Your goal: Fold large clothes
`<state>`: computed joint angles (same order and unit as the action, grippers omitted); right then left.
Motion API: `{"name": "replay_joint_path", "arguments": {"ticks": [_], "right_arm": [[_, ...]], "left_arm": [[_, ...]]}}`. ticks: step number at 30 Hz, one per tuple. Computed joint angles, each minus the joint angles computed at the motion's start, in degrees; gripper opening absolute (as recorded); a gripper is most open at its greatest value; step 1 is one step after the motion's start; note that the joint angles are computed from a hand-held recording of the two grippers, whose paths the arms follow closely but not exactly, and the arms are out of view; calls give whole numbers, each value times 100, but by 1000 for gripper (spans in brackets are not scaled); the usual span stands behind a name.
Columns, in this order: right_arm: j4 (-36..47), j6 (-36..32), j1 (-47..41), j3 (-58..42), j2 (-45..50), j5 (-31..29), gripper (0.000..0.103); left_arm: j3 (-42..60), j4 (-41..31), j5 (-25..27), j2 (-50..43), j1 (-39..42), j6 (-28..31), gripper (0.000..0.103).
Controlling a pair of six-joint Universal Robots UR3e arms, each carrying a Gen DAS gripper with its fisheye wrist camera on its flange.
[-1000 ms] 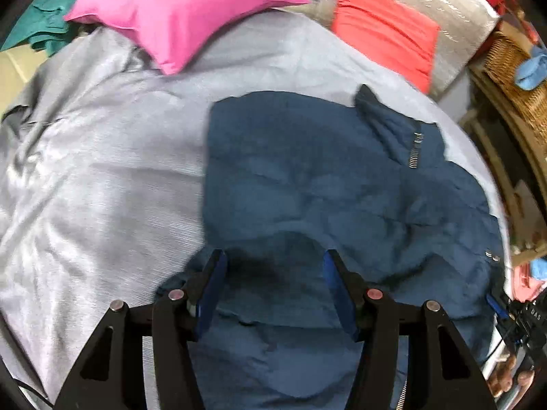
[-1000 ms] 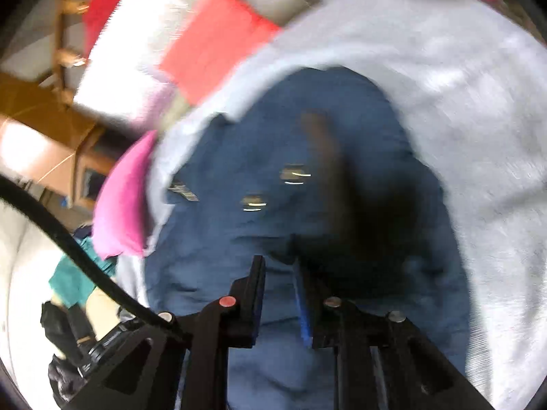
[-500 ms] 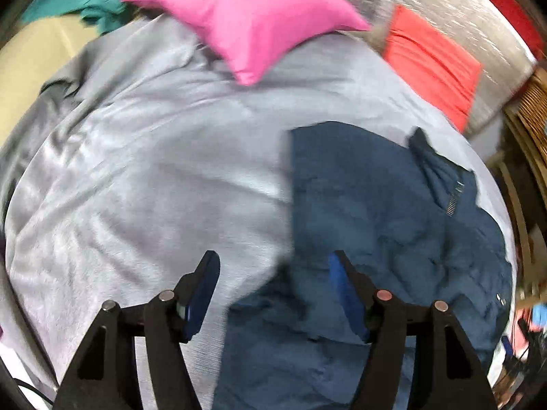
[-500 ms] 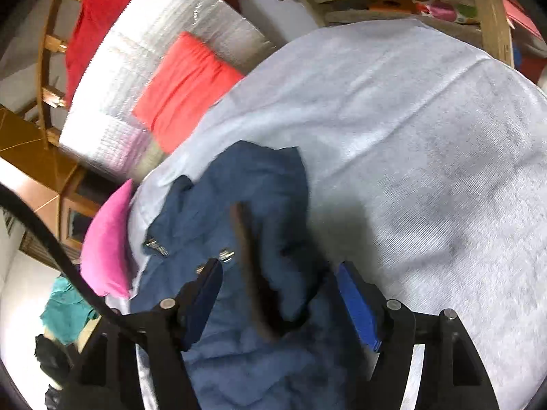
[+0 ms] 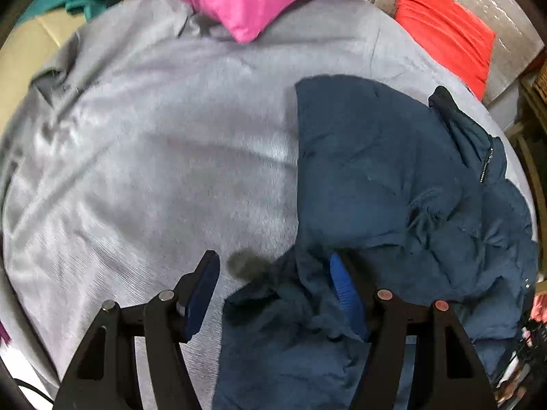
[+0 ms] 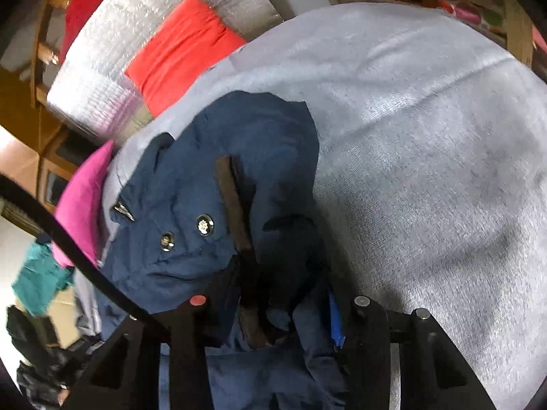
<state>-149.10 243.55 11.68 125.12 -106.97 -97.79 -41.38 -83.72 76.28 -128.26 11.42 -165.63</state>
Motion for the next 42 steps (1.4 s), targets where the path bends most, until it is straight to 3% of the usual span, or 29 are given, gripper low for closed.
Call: {"name": "replay_joint_path", "arguments": {"ticks": [5, 8, 11, 15, 19, 23, 27, 31, 37, 39, 40, 42], "right_arm": [[-128, 243, 156, 517, -822, -94, 50], [-10, 541, 579, 802, -1368, -415, 53], [222, 879, 1208, 873, -1637, -779, 53], [461, 1450, 2186, 876, -1838, -1473, 55], [642, 2174, 3429, 787, -1684, -2252, 58], [384, 2809, 4372, 955, -1530, -2718, 61], [303, 3538, 5235, 1057, -1315, -3053, 67], [-135, 4267, 5872, 1336, -968, -3184, 67], [-1068, 5098, 6665, 1594, -84, -3473, 69], [-1733, 5187, 6740, 1787, 250, -3427, 69], [-2147, 5226, 6788, 1867, 502, -3445, 69], [-3052, 5123, 6713, 2069, 916, -3350, 69]], "left_arm": [[-954, 326, -190, 736, 282, 193, 68], [-1220, 385, -266, 920, 316, 283, 68], [-2284, 820, -323, 1607, 516, 575, 68], [-4081, 1650, -399, 2849, 914, 1271, 68], [-5543, 1987, -718, 4017, 1552, 2175, 68], [-6592, 1255, -1156, 5290, 2694, 3494, 68], [-6929, -481, -1498, 6094, 4207, 5063, 68], [-6794, -2066, -1180, 6177, 5157, 6045, 69], [-7141, -2294, -829, 6485, 5378, 6349, 68], [-7166, -2413, -822, 6528, 5357, 6486, 58], [-7186, -2540, -795, 6570, 5356, 6625, 45], [-7278, -2579, -818, 6720, 5349, 6738, 44]]}}
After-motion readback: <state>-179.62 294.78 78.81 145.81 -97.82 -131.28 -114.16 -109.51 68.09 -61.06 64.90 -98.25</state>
